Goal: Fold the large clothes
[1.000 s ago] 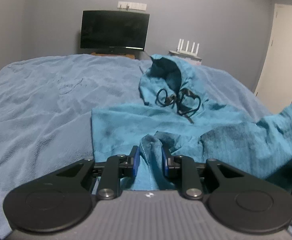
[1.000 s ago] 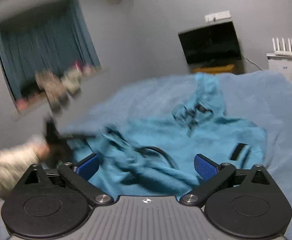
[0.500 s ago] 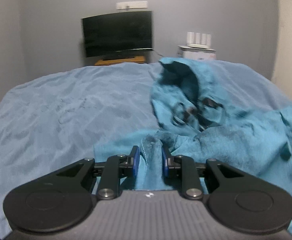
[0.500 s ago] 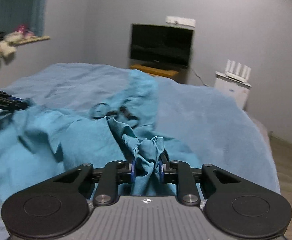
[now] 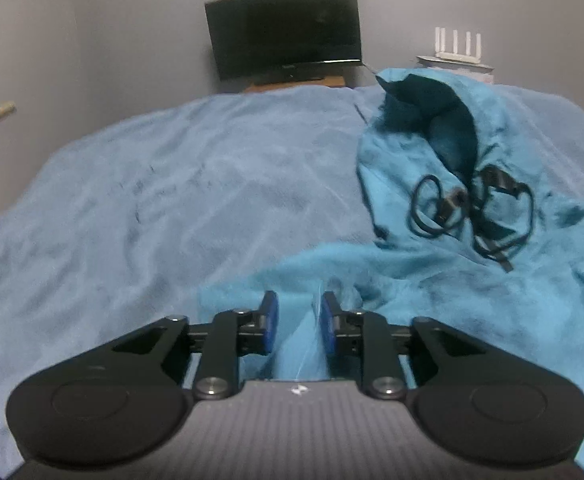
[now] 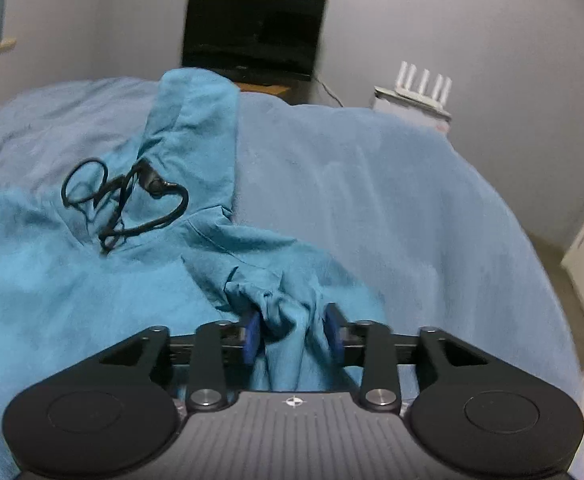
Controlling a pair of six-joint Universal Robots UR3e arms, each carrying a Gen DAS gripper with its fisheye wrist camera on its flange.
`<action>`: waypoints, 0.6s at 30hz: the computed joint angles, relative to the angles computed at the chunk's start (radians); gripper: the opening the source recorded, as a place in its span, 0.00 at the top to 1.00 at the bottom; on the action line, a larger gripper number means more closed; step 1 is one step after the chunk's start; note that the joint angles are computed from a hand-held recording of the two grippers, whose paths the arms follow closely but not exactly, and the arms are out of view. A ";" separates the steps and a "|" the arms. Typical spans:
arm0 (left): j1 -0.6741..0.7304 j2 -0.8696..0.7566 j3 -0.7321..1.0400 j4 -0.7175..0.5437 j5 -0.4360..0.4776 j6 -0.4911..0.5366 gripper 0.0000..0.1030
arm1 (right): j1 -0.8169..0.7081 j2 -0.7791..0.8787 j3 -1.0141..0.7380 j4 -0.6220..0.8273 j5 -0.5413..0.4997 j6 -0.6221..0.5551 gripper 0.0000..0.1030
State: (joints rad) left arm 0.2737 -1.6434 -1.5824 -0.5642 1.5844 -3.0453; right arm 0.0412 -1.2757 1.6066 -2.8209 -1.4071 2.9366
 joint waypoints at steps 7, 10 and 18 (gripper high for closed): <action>0.006 0.336 -0.343 0.124 -0.069 0.047 0.20 | -0.114 -0.284 0.373 -0.193 0.107 0.117 0.23; -0.039 0.469 -0.431 0.081 -0.089 0.033 0.20 | -0.134 -0.464 0.583 -0.266 0.161 0.088 0.21; -0.282 0.579 -0.665 0.170 0.130 -0.020 0.20 | -0.100 -0.730 0.950 -0.335 0.184 0.019 0.21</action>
